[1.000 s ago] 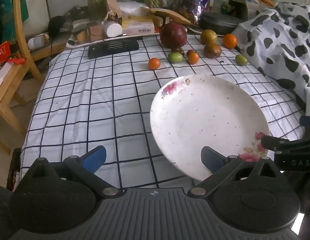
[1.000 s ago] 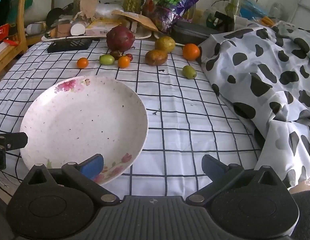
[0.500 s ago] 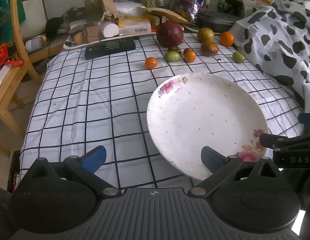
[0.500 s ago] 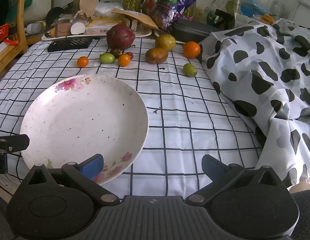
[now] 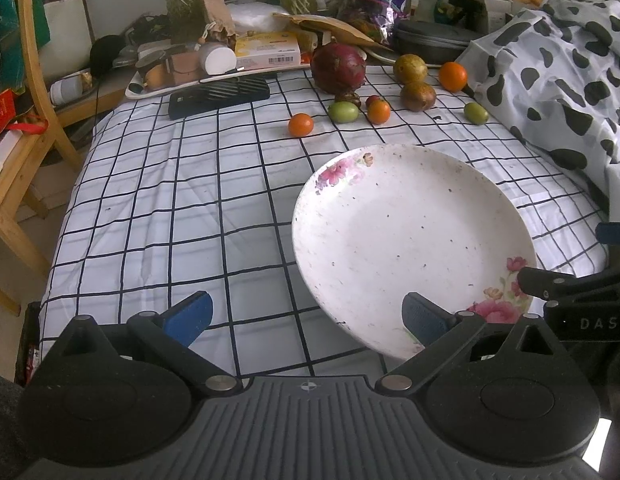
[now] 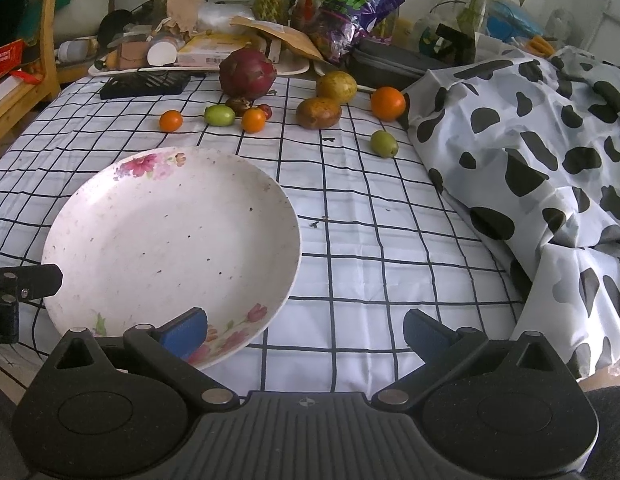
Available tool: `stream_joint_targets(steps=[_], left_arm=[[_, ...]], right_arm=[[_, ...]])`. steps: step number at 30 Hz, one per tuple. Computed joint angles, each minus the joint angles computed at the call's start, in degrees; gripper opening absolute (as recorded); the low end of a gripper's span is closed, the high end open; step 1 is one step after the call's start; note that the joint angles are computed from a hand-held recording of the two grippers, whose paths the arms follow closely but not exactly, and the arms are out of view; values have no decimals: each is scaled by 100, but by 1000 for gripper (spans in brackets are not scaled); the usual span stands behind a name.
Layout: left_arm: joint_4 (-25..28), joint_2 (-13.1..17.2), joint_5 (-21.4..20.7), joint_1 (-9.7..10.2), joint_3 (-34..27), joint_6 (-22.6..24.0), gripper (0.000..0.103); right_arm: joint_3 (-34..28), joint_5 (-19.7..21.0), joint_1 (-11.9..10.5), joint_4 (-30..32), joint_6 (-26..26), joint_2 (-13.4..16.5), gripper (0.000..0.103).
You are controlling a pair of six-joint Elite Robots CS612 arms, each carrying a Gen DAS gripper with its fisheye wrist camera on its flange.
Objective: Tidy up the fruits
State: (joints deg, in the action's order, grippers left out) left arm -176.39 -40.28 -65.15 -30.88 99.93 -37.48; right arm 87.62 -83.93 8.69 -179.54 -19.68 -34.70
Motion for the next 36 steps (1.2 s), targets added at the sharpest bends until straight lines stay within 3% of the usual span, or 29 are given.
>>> stream_joint_targets(steps=[36], left_arm=[[20,0,8,-3,-7,-13,103]], right_arm=[[-19,-35,-22,101,281,-15,103]])
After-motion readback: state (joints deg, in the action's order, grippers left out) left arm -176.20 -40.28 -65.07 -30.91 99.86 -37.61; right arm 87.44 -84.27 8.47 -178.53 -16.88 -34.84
